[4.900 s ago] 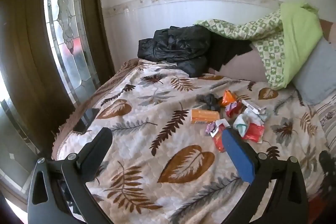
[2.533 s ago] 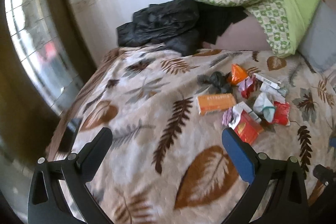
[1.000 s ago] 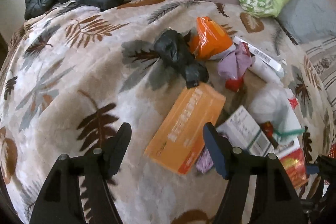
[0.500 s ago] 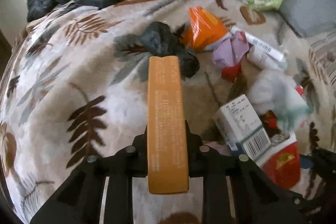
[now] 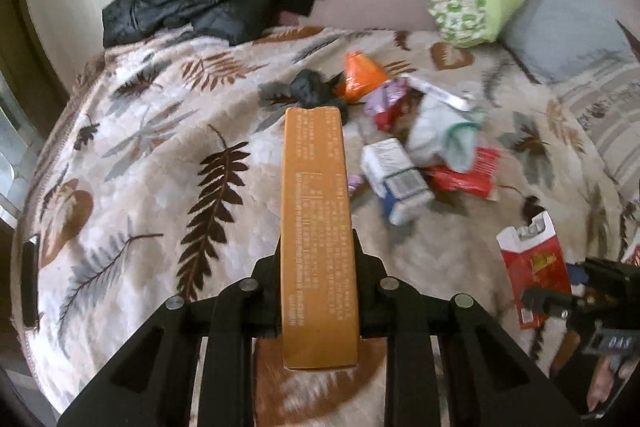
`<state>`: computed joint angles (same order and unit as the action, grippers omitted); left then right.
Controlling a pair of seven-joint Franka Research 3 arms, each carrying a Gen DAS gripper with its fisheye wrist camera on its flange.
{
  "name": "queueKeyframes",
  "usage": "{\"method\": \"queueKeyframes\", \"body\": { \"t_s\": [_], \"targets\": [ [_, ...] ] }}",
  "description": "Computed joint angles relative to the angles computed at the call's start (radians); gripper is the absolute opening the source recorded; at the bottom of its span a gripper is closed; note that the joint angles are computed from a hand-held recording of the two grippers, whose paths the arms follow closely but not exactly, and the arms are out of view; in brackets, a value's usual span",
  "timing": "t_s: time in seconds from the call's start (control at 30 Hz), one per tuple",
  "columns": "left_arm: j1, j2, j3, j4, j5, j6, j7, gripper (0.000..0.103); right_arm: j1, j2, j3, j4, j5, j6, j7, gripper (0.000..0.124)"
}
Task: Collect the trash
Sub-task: 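Carry both items to the red basket and open both tools to drop them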
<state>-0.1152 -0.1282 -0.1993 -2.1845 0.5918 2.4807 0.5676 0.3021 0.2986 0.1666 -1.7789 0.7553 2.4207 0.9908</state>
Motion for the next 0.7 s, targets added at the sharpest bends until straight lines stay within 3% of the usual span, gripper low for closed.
{"method": "queueKeyframes", "body": {
  "t_s": [0.2, 0.33, 0.53, 0.7],
  "targets": [
    [-0.052, -0.012, -0.048, 0.044, 0.021, -0.032, 0.009, 0.023, -0.039, -0.156, -0.026, -0.17, 0.123, 0.049, -0.087, 0.06],
    [-0.101, 0.049, -0.078, 0.133, 0.062, -0.028, 0.038, 0.023, -0.05, -0.261, -0.068, -0.28, 0.18, 0.105, -0.108, 0.06],
    [-0.199, 0.222, -0.091, 0.359, 0.021, 0.005, 0.176, 0.023, -0.09, -0.404, -0.152, -0.421, 0.246, 0.16, -0.107, 0.06],
    [-0.304, 0.43, -0.098, 0.631, -0.034, -0.007, 0.322, 0.023, -0.151, -0.519, -0.225, -0.54, 0.239, 0.251, -0.066, 0.06]
  ]
}}
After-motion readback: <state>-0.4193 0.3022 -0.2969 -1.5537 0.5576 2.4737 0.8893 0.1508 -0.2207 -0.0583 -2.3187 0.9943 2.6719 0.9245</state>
